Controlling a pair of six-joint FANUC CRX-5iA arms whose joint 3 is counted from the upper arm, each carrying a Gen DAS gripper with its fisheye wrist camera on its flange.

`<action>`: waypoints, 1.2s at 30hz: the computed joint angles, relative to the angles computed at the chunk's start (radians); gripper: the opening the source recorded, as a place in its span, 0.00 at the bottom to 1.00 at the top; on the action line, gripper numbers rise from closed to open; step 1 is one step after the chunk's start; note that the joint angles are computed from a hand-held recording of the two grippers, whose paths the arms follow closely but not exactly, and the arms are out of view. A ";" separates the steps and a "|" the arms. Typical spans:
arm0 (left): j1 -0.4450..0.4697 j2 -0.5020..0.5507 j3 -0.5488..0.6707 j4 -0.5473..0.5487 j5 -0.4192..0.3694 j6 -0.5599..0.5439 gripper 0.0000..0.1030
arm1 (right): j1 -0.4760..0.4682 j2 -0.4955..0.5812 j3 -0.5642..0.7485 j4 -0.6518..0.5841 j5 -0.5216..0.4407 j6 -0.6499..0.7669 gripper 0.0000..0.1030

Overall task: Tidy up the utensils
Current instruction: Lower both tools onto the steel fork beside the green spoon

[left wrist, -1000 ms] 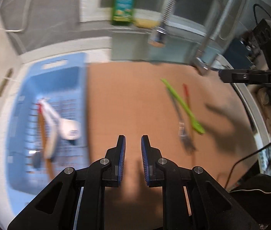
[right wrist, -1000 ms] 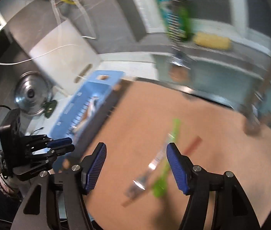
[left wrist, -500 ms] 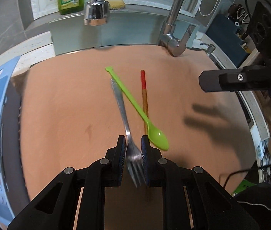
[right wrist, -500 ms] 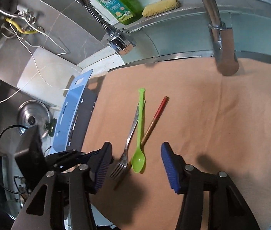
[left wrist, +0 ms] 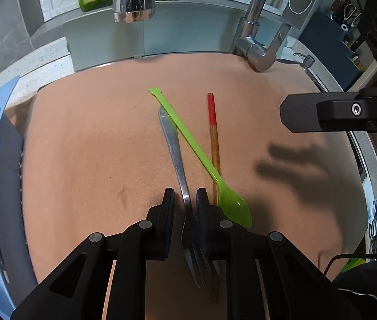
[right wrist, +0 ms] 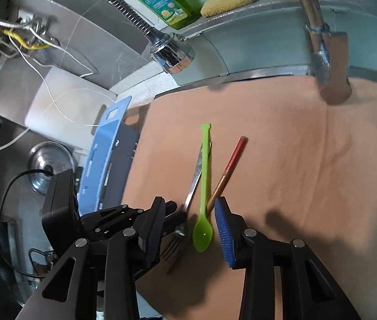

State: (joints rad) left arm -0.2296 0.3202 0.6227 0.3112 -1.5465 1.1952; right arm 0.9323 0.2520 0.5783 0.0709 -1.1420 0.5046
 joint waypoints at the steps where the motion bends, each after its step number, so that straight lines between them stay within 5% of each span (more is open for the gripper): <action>1: 0.000 0.001 0.000 -0.002 0.000 0.001 0.15 | 0.006 0.006 0.007 0.021 -0.012 -0.002 0.34; 18: -0.028 0.024 0.022 -0.043 0.005 0.028 0.15 | 0.114 0.090 0.118 0.348 -0.198 0.031 0.34; 36: -0.005 0.008 0.009 -0.052 0.022 0.025 0.15 | 0.102 0.132 0.196 0.302 -0.209 0.073 0.34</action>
